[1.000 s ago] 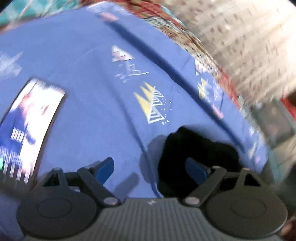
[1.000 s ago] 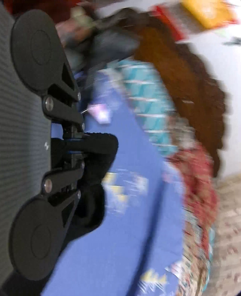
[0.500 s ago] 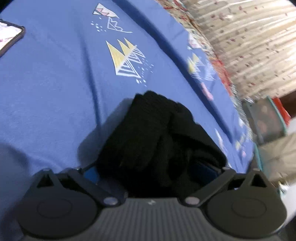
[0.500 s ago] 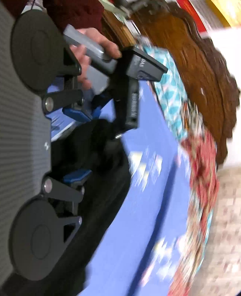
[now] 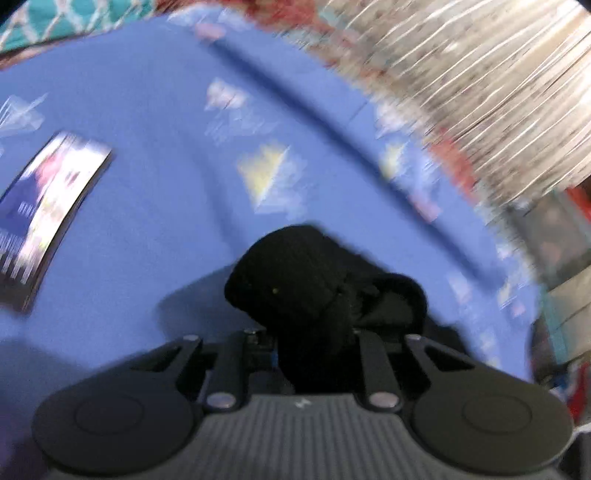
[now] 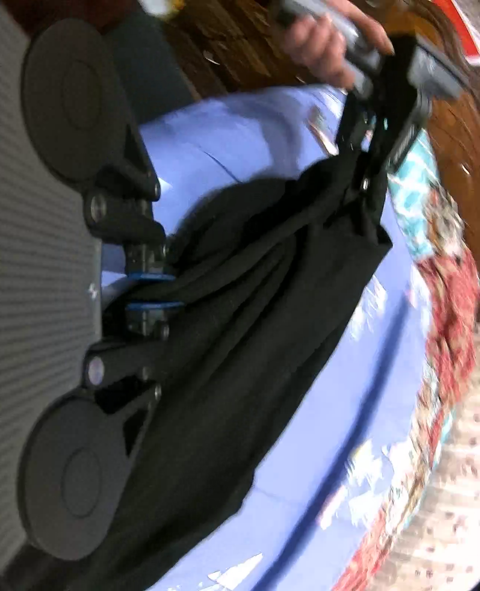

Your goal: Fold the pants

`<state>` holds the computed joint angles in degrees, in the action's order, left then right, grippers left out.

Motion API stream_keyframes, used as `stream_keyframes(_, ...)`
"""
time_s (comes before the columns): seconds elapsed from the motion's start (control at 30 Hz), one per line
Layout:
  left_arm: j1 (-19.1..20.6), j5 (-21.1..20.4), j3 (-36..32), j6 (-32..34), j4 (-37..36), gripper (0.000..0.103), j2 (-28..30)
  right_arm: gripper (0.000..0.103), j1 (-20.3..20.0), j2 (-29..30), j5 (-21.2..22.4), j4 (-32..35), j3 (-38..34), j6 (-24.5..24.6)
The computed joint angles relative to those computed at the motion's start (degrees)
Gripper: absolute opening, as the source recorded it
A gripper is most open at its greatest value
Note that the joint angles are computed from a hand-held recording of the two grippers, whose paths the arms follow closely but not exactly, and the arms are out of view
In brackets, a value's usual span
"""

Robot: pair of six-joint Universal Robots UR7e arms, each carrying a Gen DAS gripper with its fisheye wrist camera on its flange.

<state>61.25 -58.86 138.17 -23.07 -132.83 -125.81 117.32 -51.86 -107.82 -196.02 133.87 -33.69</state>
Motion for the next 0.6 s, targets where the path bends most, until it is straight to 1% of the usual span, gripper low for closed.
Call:
stream_keyframes(0.03, 0.5, 1.9, 0.8, -2.3, 2.7, 0.022, 0.5, 0.015, -0.2, 0.5, -0.7, 1.1, 0.2, 0.6)
stream_keyframes(0.07, 1.1, 2.6, 2.0, -3.7, 3.0, 0.028, 0.3, 0.017, -0.5, 1.6, -1.8, 0.5, 0.5, 1.4)
stream_keyframes(0.1, 0.7, 3.0, 3.6, -3.7, 1.2, 0.029, -1.3, 0.017, -1.1, 3.1, -1.8, -2.5, 1.2, 1.6)
stream_keyframes(0.13, -0.5, 3.6, 4.3, -4.2, 1.8, 0.03, -3.4, 0.021, -1.4, 3.5, -1.0, -5.0, 1.9, 2.7)
stream_keyframes(0.17, -2.0, 4.3, 4.0, -5.5, 4.4, 0.036, -4.9, 0.03, -1.4, 3.1, -0.4, -5.1, 2.1, 4.1)
stream_keyframes(0.2, -3.8, 5.5, 3.3, -7.0, 7.9, 0.046, -6.8, 0.035, -1.6, 1.5, 1.5, -3.7, 2.6, 5.9)
stream_keyframes(0.23, -5.6, 6.8, 2.7, -8.2, 10.8, 0.049, -8.5, 0.039, -2.0, 0.0, 3.3, -3.0, 3.1, 6.1)
stream_keyframes(0.27, -7.4, 7.5, 2.0, -8.7, 13.4, 0.049, -10.6, 0.038, -2.2, -1.2, 4.8, -3.3, 3.8, 5.4)
stream_keyframes(0.3, -8.4, 7.4, 1.5, -8.1, 14.5, 0.049, -12.2, 0.038, -2.2, -2.3, 5.7, -4.5, 4.7, 4.4)
stream_keyframes(0.33, -10.1, 8.2, 0.9, -8.8, 16.3, 0.049, -13.9, 0.037, -2.2, -2.8, 6.1, -6.1, 5.3, 3.9)
stream_keyframes(0.4, -15.8, 13.0, 0.0, -11.7, 19.9, 0.047, -16.3, 0.036, -2.6, -3.7, 7.4, -8.3, 5.8, 4.7)
stream_keyframes(0.43, -17.8, 14.1, -0.3, -11.3, 19.2, 0.047, -16.4, 0.033, -3.1, -3.6, 8.3, -9.8, 5.7, 5.5)
stream_keyframes(0.47, -19.4, 14.4, -0.5, -9.6, 16.7, 0.047, -16.1, 0.027, -3.3, -3.1, 8.8, -11.0, 5.4, 5.9)
stream_keyframes(0.5, -20.5, 14.5, -0.3, -8.0, 13.5, 0.047, -15.6, 0.025, -3.4, -2.5, 8.9, -12.0, 5.2, 6.1)
stream_keyframes(0.53, -21.0, 14.0, 0.1, -6.1, 9.7, 0.047, -14.4, 0.024, -3.3, -1.7, 8.5, -12.1, 4.5, 6.0)
stream_keyframes(0.57, -20.2, 11.7, 0.1, -3.2, 5.1, 0.047, -11.6, 0.024, -2.6, -1.2, 7.8, -12.0, 4.2, 5.9)
stream_keyframes(0.6, -19.3, 9.7, 0.3, -1.3, 2.5, 0.047, -9.3, 0.024, -2.3, 0.0, 7.1, -11.7, 3.2, 4.9)
